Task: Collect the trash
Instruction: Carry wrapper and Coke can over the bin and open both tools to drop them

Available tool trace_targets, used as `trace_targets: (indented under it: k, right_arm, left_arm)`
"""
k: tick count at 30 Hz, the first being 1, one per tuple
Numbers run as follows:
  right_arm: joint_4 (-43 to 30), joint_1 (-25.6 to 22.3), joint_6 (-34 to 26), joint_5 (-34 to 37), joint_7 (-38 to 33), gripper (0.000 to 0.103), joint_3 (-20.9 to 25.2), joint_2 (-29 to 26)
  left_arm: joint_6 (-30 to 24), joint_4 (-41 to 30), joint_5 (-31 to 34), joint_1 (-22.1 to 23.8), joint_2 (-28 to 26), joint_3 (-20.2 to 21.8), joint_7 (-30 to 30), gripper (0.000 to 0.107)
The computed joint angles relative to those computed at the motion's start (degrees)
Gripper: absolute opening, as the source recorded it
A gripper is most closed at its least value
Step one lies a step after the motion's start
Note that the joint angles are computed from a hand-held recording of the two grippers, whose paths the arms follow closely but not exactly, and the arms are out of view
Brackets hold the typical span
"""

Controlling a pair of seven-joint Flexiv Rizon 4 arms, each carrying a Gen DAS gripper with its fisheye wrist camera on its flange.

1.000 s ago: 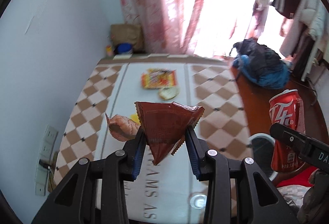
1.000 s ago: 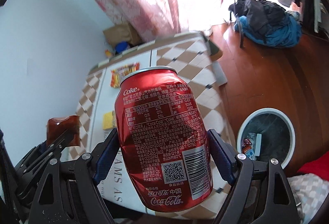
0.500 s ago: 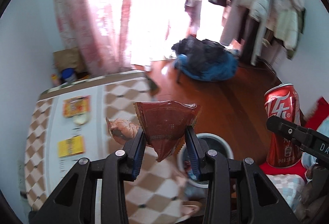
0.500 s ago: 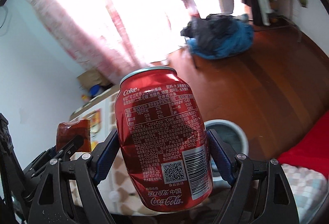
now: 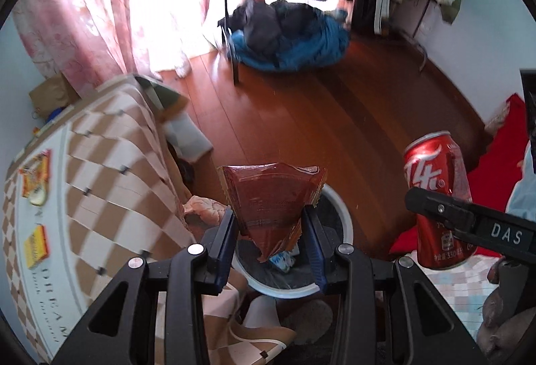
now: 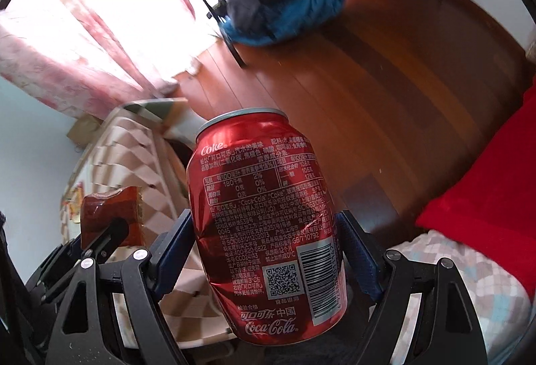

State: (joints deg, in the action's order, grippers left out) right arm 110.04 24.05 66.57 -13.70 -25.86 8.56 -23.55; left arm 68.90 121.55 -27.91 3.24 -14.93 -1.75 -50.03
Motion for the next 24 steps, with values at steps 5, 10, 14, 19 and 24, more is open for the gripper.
trace_targets:
  k: [5,10,14,19,24]
  right_arm:
    - [-3.63,-3.42,-1.14,6.07,-5.87,0.085,3.07,-6.12]
    - [-9.62,-5.85,-3.81,11.48,-11.54,0.085,5.31,-12.97]
    - [-12.69,-6.65,-5.43,14.37,-14.43,0.085,6.25,-16.3]
    - [-15.47,-7.12,-8.42,17.95,-15.37,0.092,6.86,-19.01]
    - [-14.81,-6.19,-8.91,18.66,-15.11,0.099,6.06,-18.68]
  left_arm:
    - [-8.29,-4.51,2.59,0.34,-5.19,0.28,-2.97,0.035]
    - [-17.47,-9.68,1.04,2.31,-9.02,0.01,-5.47,0.039]
    - [-20.82,-12.22,2.09,2.5,-10.36,0.48,-6.9,0.061]
    - [-21.74,-13.58,4.01,2.54,-10.76,1.71,-9.59,0.096]
    - [-18.64,-12.68,7.59,2.22,-9.82,3.1,-10.86,0.098]
